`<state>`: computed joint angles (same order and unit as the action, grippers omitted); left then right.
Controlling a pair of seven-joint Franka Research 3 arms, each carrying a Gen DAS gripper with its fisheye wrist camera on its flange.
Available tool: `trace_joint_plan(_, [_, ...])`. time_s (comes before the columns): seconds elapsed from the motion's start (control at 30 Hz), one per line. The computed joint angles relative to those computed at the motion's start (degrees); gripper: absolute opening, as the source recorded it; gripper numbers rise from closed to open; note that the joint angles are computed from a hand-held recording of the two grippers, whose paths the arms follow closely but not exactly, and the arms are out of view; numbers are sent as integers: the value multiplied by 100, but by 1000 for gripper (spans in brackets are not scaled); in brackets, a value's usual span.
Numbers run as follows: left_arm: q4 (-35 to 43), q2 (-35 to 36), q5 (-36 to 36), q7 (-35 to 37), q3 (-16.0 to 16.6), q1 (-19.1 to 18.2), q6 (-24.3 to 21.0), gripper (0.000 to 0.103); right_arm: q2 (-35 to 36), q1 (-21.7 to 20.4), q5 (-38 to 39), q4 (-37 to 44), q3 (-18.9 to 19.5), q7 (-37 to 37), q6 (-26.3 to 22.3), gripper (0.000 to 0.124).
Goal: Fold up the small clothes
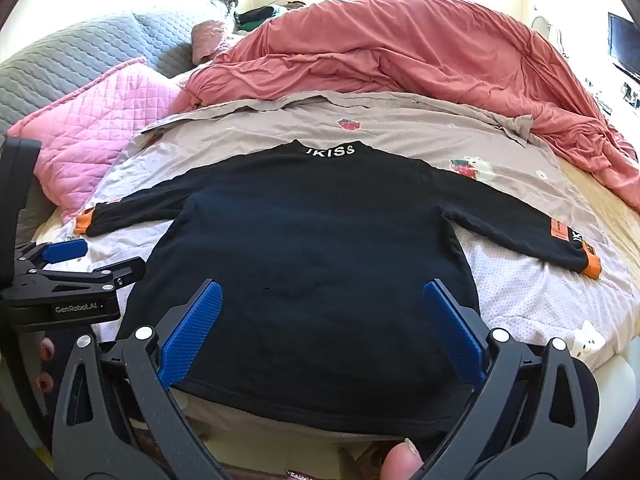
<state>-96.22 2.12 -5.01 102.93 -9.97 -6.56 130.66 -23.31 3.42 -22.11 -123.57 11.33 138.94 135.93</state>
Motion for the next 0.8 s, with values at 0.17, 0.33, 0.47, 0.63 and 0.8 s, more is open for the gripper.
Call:
trace_joint_plan(0.17, [-55, -46, 8, -30, 0, -6, 50, 99, -18, 3, 6, -18, -9, -17, 10, 95])
trace_joint_plan(0.33, [-9, -9, -5, 16, 11, -8, 8, 99, -15, -5, 3, -14, -5, -2, 5, 95])
trace_joint_plan(0.47, [49, 26, -7, 9, 4, -5, -35, 99, -17, -4, 16, -13, -8, -15, -2, 95])
trace_joint_plan(0.63, [136, 77, -13, -7, -13, -3, -88, 99, -27, -14, 9, -31, -4, -5, 12, 95])
trace_joint_plan(0.8, [138, 64, -30, 21, -5, 17, -135, 99, -35, -18, 22, -52, -8, -1, -17, 95])
